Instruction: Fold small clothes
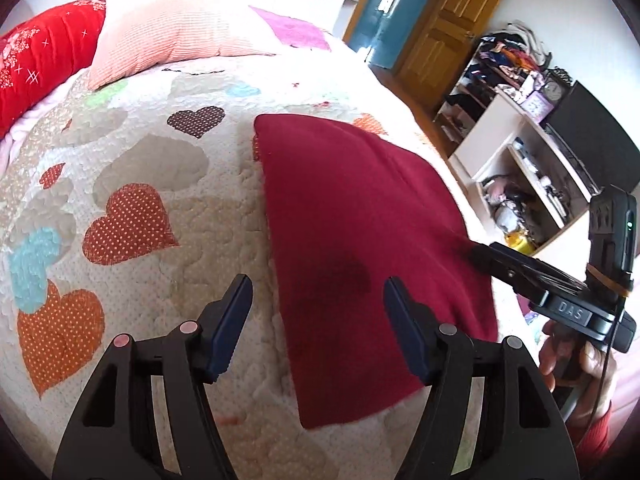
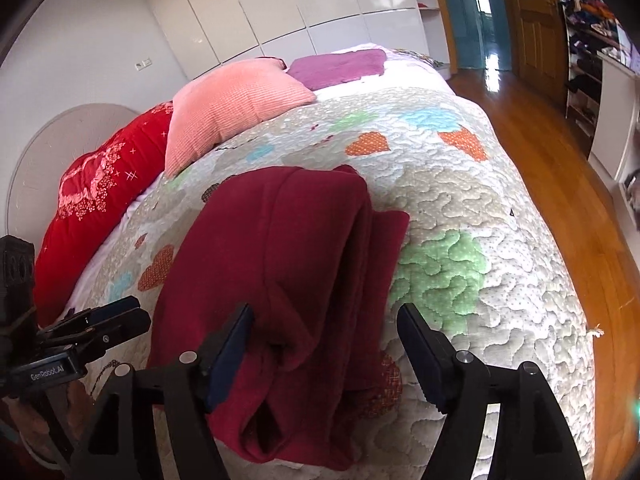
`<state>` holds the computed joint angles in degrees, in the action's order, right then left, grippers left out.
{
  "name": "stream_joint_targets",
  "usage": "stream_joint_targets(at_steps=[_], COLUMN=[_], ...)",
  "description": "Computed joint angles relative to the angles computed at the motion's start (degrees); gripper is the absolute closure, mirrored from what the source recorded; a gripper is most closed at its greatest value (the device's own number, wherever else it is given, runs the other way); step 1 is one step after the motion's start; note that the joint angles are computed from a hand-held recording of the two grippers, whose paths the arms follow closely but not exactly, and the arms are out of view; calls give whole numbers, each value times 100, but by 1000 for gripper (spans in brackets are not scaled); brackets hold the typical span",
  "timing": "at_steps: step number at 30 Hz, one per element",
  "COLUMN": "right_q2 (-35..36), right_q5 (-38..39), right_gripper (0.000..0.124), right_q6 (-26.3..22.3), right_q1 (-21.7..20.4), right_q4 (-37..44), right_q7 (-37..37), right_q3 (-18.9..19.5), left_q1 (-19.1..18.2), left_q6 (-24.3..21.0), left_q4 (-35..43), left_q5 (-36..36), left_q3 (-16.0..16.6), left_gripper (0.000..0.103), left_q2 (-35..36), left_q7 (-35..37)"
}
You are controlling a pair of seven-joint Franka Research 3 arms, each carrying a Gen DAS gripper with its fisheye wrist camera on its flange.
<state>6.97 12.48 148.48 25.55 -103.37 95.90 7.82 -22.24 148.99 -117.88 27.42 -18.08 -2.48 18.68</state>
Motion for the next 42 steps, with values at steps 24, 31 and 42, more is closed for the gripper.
stream_joint_targets(at_steps=[24,31,42], right_q2=[1217,1174,1785], right_q5=[1851,1641,2408], right_gripper=[37,70,71], right_q6=[-247,-191,-375], right_q1=[-280,-120,41], right_q4=[1060,1165,2328], right_q7=[-1027,-1043,-1501], right_q3=[254,212,598], left_q1=[63,70,400], left_q6=[1077,1212,248], left_q4=[189,146,-539], left_q5=[-459,-605,-615], left_q3=[226,217,201], left_gripper=[18,32,46], left_q2=[734,697,-756], left_q7=[430,686,981])
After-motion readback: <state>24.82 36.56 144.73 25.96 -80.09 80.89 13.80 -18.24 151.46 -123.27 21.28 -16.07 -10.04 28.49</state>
